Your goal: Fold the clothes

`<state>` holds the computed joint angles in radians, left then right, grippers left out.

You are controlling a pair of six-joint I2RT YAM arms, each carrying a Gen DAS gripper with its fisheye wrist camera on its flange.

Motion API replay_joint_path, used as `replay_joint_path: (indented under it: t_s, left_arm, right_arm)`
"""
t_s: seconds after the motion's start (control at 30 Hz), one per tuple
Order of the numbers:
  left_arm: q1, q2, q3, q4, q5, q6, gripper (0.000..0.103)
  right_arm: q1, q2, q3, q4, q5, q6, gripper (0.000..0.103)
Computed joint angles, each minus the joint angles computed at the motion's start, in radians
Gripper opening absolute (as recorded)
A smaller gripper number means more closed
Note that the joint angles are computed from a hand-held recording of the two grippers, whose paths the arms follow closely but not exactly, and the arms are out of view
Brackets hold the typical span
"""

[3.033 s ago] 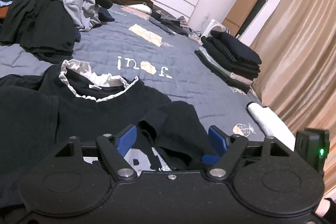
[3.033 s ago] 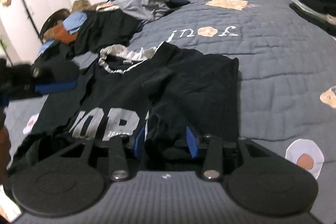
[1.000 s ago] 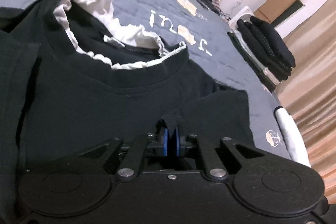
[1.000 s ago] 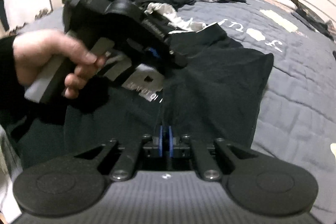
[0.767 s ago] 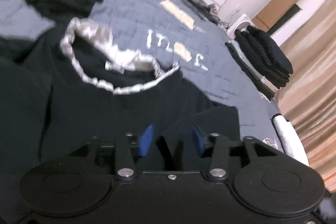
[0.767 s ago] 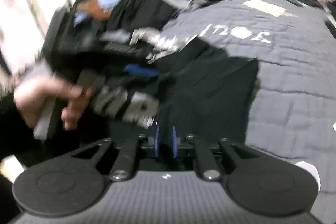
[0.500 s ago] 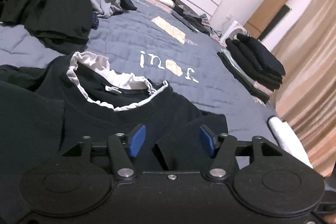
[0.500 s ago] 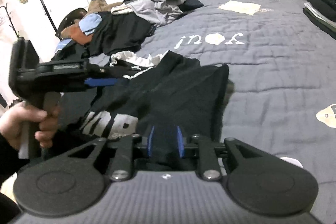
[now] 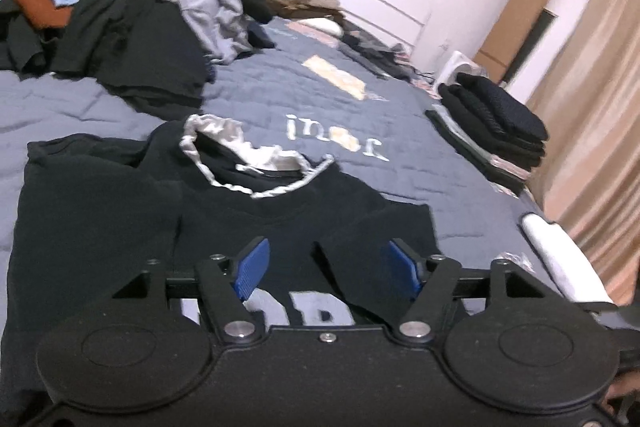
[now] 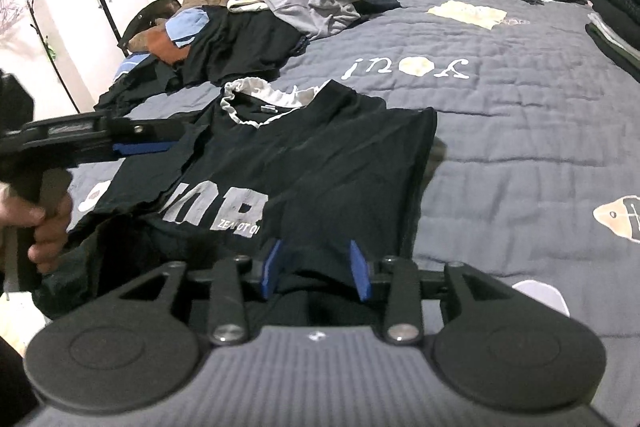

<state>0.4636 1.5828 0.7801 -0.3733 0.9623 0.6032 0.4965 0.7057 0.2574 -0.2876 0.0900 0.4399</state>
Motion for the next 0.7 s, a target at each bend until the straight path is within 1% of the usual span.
replay_joint_path:
  t_s: [0.07, 0.1, 0.17, 0.23, 0.3, 0.4, 0.47, 0.53, 0.7]
  left_arm:
    - [0.028, -0.043, -0.020, -0.052, 0.009, 0.073, 0.069]
    - [0.050, -0.057, -0.028, -0.081, 0.019, 0.106, 0.074]
    - [0.101, -0.073, -0.041, -0.134, 0.040, 0.166, 0.074]
    - [0.151, -0.086, -0.052, -0.196, 0.038, 0.245, 0.074]
    - [0.201, -0.099, -0.061, -0.256, 0.030, 0.335, 0.074]
    - [0.289, -0.106, -0.063, -0.359, 0.027, 0.500, 0.075]
    - [0.356, -0.090, -0.048, -0.436, 0.026, 0.608, 0.078]
    - [0.422, -0.073, -0.031, -0.502, 0.016, 0.709, 0.079]
    - [0.578, -0.050, -0.008, -0.621, -0.011, 0.975, 0.079]
  right_arm:
    - [0.052, -0.042, 0.000, -0.029, 0.042, 0.037, 0.037]
    - [0.075, -0.069, -0.001, -0.047, 0.061, 0.058, 0.038]
    - [0.111, -0.128, -0.007, -0.078, 0.085, 0.106, 0.038]
    - [0.152, -0.166, -0.006, -0.109, 0.121, 0.153, 0.038]
    - [0.216, -0.185, 0.003, -0.147, 0.183, 0.199, 0.038]
    - [0.353, -0.195, 0.020, -0.204, 0.298, 0.284, 0.038]
    - [0.454, -0.187, 0.032, -0.240, 0.377, 0.352, 0.038]
    - [0.592, -0.155, 0.043, -0.277, 0.475, 0.458, 0.038]
    - [0.869, 0.013, 0.089, -0.347, 0.638, 0.692, 0.039]
